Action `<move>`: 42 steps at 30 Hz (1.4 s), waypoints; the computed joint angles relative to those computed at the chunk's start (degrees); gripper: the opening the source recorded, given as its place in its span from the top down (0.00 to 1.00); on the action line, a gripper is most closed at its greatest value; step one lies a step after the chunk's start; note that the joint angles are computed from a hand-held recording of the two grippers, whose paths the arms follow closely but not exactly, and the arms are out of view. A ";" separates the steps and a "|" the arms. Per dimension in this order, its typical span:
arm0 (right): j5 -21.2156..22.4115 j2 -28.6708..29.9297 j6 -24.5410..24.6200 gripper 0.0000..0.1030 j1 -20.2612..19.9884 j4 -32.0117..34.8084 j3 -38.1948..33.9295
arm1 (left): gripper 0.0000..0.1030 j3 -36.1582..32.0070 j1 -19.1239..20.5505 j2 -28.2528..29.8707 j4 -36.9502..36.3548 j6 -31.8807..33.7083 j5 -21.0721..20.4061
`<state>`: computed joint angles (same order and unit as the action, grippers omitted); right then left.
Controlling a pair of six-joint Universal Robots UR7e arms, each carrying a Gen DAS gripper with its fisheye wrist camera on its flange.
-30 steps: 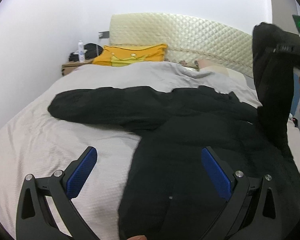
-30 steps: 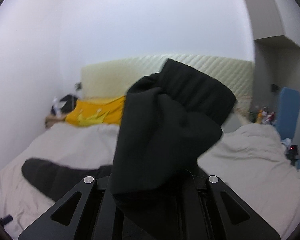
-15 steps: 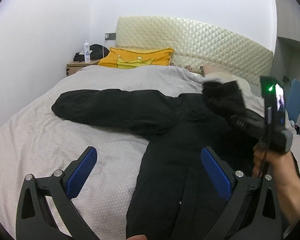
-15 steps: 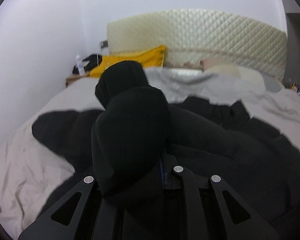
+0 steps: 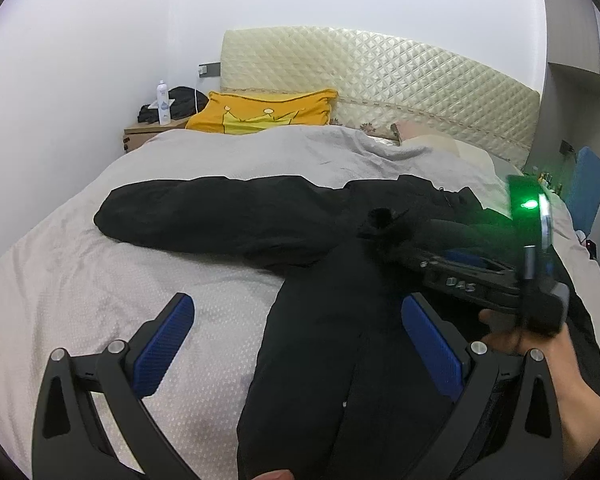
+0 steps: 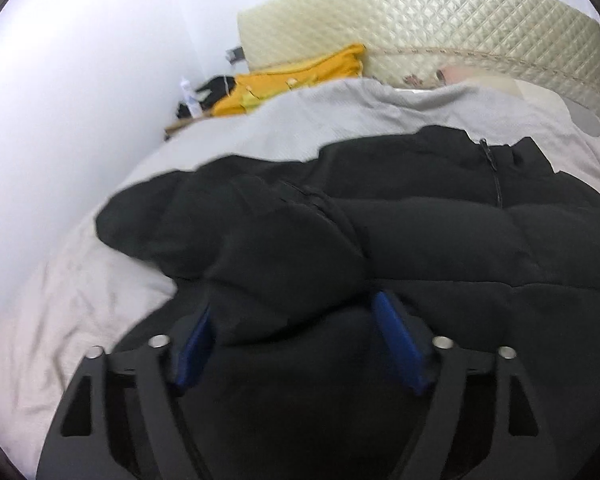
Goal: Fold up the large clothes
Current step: 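Lay the sleeve onto the jacket body and open the right gripper, then move the left gripper toward the other sleeve cuff of the jacket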
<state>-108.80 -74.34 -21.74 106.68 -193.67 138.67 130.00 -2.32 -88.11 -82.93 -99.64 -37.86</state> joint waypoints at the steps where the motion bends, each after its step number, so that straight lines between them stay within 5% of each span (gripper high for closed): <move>1: 0.32 -1.15 0.52 0.21 0.25 0.55 0.26 | 0.00 -0.02 -0.07 -0.37 -0.15 -0.11 0.04; 20: -15.40 -27.30 1.26 0.21 13.39 13.82 -0.14 | 0.00 -13.62 -5.21 7.99 5.58 2.33 -4.22; 35: -29.77 -46.69 12.16 0.21 26.34 34.52 1.49 | 0.00 -16.72 -10.03 12.05 4.24 4.24 -4.50; 42: -31.29 -54.00 15.35 0.20 26.96 40.06 4.66 | 0.00 -14.42 -10.85 12.48 -0.08 5.30 -4.92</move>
